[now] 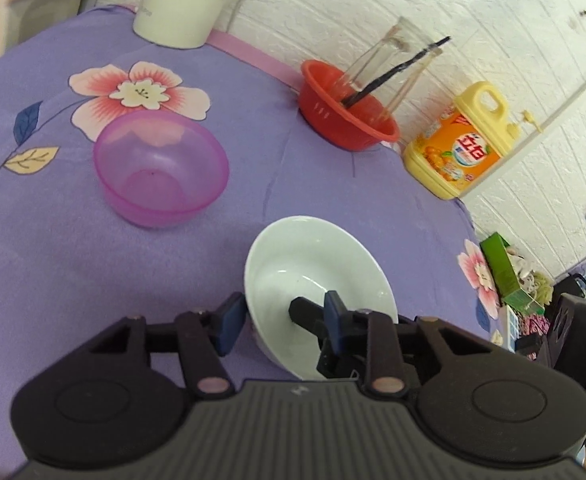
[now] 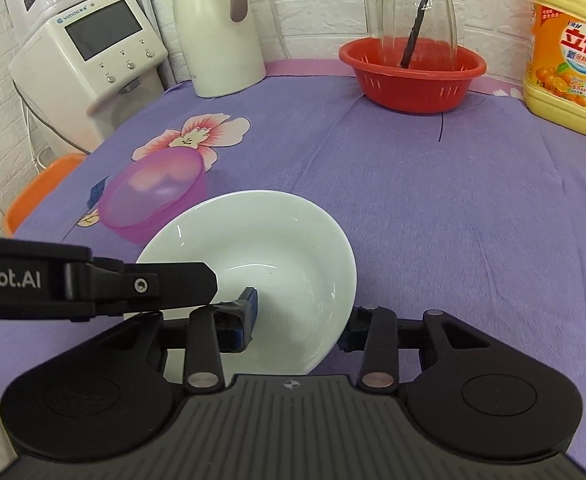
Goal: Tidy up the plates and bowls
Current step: 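Grasp the white patterned bowl rim with both grippers, then carry the white bowl and lower it into the steel basin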
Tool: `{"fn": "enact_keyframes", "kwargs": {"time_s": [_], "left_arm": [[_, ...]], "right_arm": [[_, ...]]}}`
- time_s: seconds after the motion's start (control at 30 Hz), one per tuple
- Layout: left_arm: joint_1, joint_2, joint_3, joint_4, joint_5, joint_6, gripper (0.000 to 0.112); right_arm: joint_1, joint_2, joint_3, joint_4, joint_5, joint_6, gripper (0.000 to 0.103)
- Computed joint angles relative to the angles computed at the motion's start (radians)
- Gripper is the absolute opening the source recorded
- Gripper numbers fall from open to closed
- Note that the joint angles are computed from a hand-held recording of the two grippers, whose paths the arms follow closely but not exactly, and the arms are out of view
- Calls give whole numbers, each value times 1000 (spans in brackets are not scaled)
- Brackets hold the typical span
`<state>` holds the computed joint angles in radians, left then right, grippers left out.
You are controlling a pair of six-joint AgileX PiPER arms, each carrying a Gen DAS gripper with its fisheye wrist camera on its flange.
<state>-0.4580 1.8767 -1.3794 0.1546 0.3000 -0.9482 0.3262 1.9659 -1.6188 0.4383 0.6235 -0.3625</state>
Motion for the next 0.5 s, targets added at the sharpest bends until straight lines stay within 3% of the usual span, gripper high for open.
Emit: {"fn": "enact_keyframes", "kwargs": {"time_s": [0.27,0.5], "left_arm": [[-162,-213,203,323,-20,-346,29],[-405,-359,383,771,24,-859,28]], "right_arm": [[22,-315,330,-74,-95,63,71],[44,-659,670,-209,-148,206,79]]}}
